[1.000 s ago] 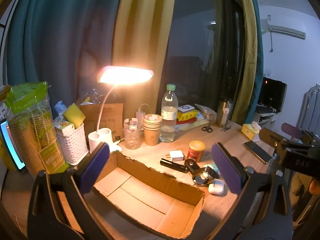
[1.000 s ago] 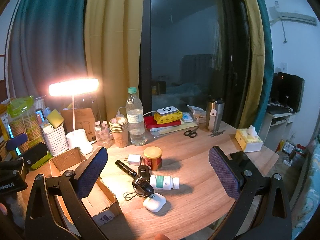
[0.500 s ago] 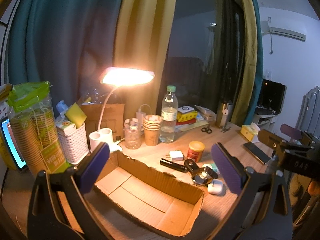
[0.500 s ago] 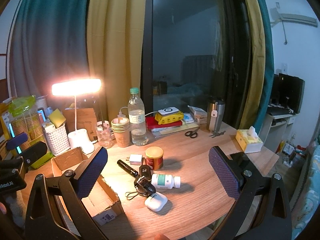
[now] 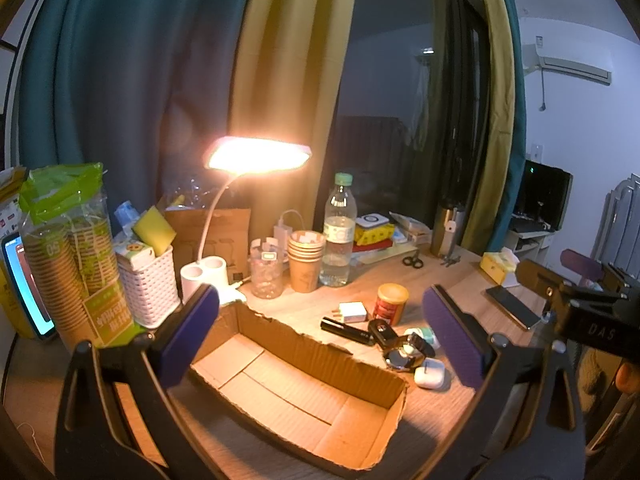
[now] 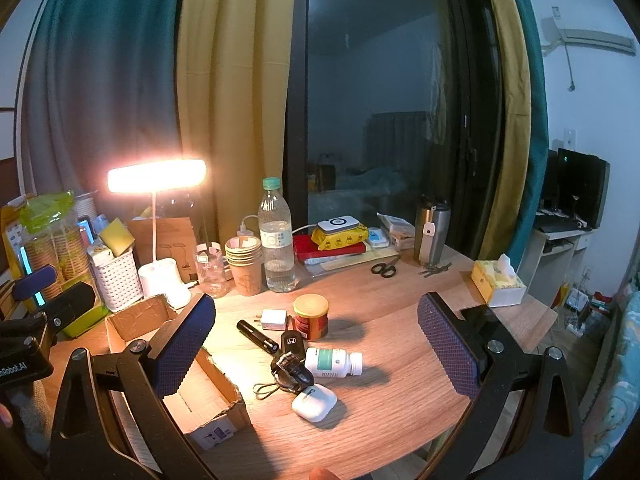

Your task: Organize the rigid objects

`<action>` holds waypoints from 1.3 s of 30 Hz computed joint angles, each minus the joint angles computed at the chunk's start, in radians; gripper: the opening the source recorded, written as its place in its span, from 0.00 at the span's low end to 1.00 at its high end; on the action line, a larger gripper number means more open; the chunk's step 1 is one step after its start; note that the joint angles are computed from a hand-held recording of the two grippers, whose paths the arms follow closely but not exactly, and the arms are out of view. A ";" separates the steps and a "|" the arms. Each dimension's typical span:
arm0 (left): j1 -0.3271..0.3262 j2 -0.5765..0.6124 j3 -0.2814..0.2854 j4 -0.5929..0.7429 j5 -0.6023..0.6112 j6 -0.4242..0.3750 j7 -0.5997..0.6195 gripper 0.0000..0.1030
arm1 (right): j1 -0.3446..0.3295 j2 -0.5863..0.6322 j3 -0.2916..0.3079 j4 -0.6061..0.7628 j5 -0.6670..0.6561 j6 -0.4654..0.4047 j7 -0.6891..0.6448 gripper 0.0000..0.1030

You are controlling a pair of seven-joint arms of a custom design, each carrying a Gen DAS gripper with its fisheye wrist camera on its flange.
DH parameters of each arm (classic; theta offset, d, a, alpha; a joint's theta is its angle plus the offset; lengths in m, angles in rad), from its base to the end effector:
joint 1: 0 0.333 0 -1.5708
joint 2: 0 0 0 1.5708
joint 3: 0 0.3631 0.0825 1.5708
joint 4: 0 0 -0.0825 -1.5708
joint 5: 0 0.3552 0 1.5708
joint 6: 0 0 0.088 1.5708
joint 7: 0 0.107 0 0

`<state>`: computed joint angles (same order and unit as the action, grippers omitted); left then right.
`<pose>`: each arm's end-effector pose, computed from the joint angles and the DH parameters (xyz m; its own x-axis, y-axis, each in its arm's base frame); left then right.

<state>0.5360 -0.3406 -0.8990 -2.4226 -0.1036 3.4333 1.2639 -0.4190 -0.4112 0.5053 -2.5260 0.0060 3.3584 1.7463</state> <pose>0.4217 -0.2102 0.6011 -0.1713 -0.9791 0.1099 -0.3331 -0.0475 -0.9417 0.4171 0.0750 0.6100 -0.0168 -0.9995 0.0260 -0.3586 -0.0183 -0.9333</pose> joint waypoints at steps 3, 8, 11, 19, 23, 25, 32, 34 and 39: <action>-0.004 -0.001 0.005 -0.001 0.000 0.001 -0.001 1.00 | -0.006 0.001 0.007 0.000 0.002 0.003 -0.001 0.99; -0.017 -0.003 0.018 -0.006 0.002 0.000 0.000 1.00 | -0.001 0.000 0.002 -0.002 0.006 0.003 -0.005 0.99; -0.023 -0.004 0.023 -0.007 0.001 -0.001 0.001 1.00 | -0.002 0.001 0.006 -0.001 0.008 0.003 -0.004 0.99; -0.027 -0.004 0.028 -0.008 0.000 -0.002 0.002 0.99 | -0.009 0.000 0.016 -0.001 0.011 0.003 -0.004 0.99; -0.025 -0.003 0.026 -0.008 -0.001 -0.001 0.003 1.00 | -0.007 0.001 0.012 -0.001 0.009 0.004 -0.004 0.99; -0.027 -0.003 0.028 -0.009 0.000 -0.006 0.002 1.00 | -0.020 0.000 0.033 0.002 0.012 -0.002 0.001 0.99; 0.055 0.009 -0.037 0.020 0.039 -0.096 -0.044 1.00 | -0.058 0.033 0.079 0.012 -0.005 -0.017 0.020 0.99; 0.104 0.016 -0.075 0.030 0.068 -0.154 -0.068 1.00 | -0.071 0.051 0.089 0.013 -0.013 -0.027 0.024 0.99; 0.253 0.037 -0.192 0.064 0.159 -0.371 -0.147 1.00 | -0.128 0.097 0.142 0.014 -0.056 -0.064 0.061 0.99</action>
